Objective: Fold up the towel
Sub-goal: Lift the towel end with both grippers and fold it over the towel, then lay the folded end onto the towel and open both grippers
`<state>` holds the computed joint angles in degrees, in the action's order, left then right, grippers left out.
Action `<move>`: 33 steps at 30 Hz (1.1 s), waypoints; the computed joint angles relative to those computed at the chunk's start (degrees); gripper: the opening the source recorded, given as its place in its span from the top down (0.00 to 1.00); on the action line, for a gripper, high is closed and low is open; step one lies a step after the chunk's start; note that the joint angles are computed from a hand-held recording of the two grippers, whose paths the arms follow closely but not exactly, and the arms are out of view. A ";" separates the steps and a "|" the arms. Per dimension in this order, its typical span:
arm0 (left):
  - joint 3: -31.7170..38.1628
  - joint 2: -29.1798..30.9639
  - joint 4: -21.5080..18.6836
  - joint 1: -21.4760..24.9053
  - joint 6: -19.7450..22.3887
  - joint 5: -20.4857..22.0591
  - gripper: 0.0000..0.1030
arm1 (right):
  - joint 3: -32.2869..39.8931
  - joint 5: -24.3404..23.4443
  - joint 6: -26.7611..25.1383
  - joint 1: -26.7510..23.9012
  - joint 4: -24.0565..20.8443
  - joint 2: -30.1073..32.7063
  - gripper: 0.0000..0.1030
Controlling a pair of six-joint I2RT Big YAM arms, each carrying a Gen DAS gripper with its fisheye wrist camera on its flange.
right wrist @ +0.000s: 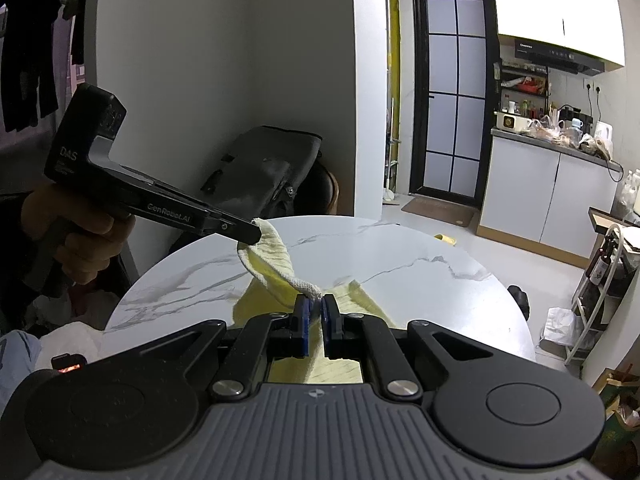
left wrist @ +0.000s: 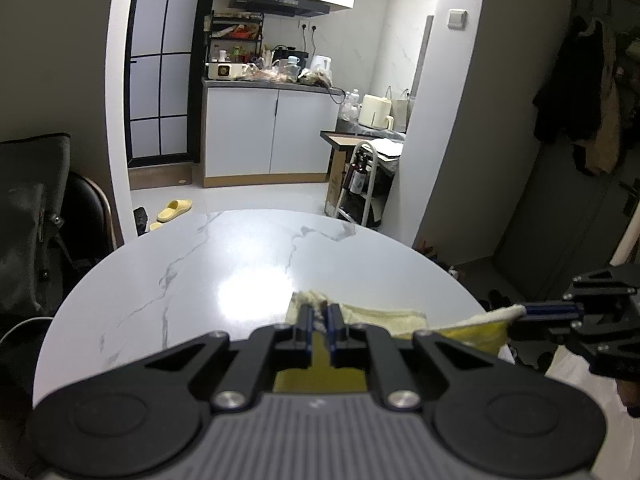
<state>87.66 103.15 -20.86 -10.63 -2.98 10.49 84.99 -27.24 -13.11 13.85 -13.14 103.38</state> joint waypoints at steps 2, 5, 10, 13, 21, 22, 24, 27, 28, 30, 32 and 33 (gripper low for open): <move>1.43 1.18 -0.69 0.02 0.09 -0.02 0.93 | 1.24 -0.19 0.00 -0.34 -0.61 1.07 0.93; 4.21 3.63 -2.11 -0.07 0.16 -0.13 0.93 | 3.09 -0.58 0.10 -0.86 -1.49 2.92 0.93; 8.23 7.17 -3.47 -0.12 -0.41 -0.09 0.93 | 5.72 -1.24 0.73 -1.76 -2.53 5.93 0.93; 10.56 9.13 -4.50 -0.18 -0.55 0.12 0.93 | 7.53 -1.60 1.15 -2.25 -3.26 7.73 0.93; 15.07 13.13 -6.83 -0.04 -0.82 0.59 0.92 | 11.79 -2.09 2.25 -3.25 -5.54 12.33 0.93; 15.82 13.73 -7.24 0.00 -0.71 0.64 0.92 | 12.39 -2.18 2.35 -3.38 -5.87 13.02 0.93; 17.35 14.95 -8.07 0.06 -0.50 0.72 0.92 | 13.01 -2.29 2.42 -3.52 -6.29 13.75 0.93; 19.63 16.82 -9.24 0.07 -0.22 0.65 0.92 | 14.17 -2.35 2.73 -3.71 -6.85 15.06 0.93; 20.26 17.37 -9.50 0.06 -0.26 0.63 0.92 | 14.68 -2.32 3.02 -3.82 -7.01 15.66 0.93; 21.72 18.60 -9.94 0.01 -0.57 0.50 0.90 | 15.88 -2.12 3.69 -3.99 -7.39 16.84 0.92; 23.00 19.58 -10.21 -0.04 -0.58 0.34 0.88 | 16.12 -1.63 4.38 -4.05 -7.13 17.12 0.90; 23.60 20.05 -10.24 -0.06 -0.50 0.18 0.86 | 16.16 -1.20 4.95 -4.14 -6.64 17.30 0.90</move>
<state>111.26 123.20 -31.11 -10.69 -3.48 10.68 101.15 -28.44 -8.16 9.71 -19.77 120.67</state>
